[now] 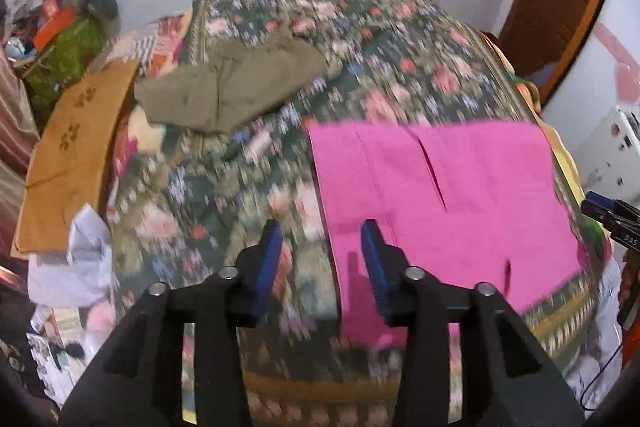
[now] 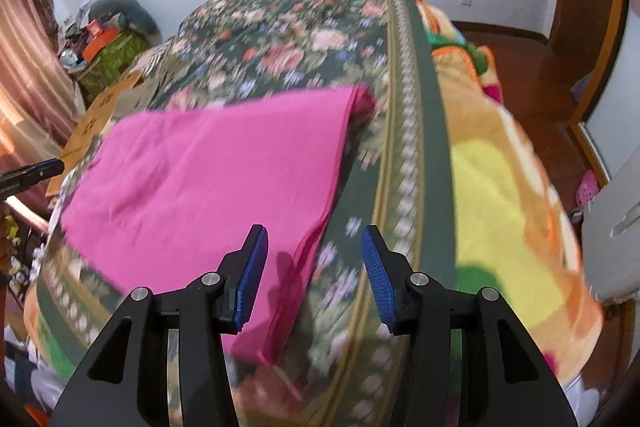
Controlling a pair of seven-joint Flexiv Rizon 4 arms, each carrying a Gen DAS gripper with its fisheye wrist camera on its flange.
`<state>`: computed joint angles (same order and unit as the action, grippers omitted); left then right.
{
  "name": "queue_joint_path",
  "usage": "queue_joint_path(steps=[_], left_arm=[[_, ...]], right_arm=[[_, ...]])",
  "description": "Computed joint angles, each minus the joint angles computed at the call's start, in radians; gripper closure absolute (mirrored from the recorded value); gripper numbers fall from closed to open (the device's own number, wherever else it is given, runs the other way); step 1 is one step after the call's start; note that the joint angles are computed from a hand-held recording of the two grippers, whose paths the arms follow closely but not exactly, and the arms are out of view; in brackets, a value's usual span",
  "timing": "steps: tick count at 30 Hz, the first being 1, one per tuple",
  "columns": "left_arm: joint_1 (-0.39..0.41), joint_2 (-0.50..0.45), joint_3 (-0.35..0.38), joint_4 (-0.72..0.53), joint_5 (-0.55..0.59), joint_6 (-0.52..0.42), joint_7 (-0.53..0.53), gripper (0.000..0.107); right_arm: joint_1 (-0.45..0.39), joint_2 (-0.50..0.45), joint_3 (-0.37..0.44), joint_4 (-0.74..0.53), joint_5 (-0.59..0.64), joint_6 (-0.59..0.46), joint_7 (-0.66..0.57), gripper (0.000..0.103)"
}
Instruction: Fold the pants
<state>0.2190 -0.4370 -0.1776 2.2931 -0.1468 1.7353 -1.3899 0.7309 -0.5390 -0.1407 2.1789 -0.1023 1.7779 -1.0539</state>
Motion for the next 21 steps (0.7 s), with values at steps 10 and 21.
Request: queue_joint_path(steps=[10, 21], left_arm=[[-0.110, -0.157, 0.098, -0.252, -0.074, -0.143, 0.020, 0.061], [0.062, -0.277, -0.114, -0.318, -0.205, -0.227, 0.108, 0.059]], right_arm=[[-0.167, -0.127, 0.085, -0.228, -0.072, -0.075, 0.005, 0.055], [-0.344, -0.298, 0.274, -0.467, -0.146, -0.233, -0.008, 0.055]])
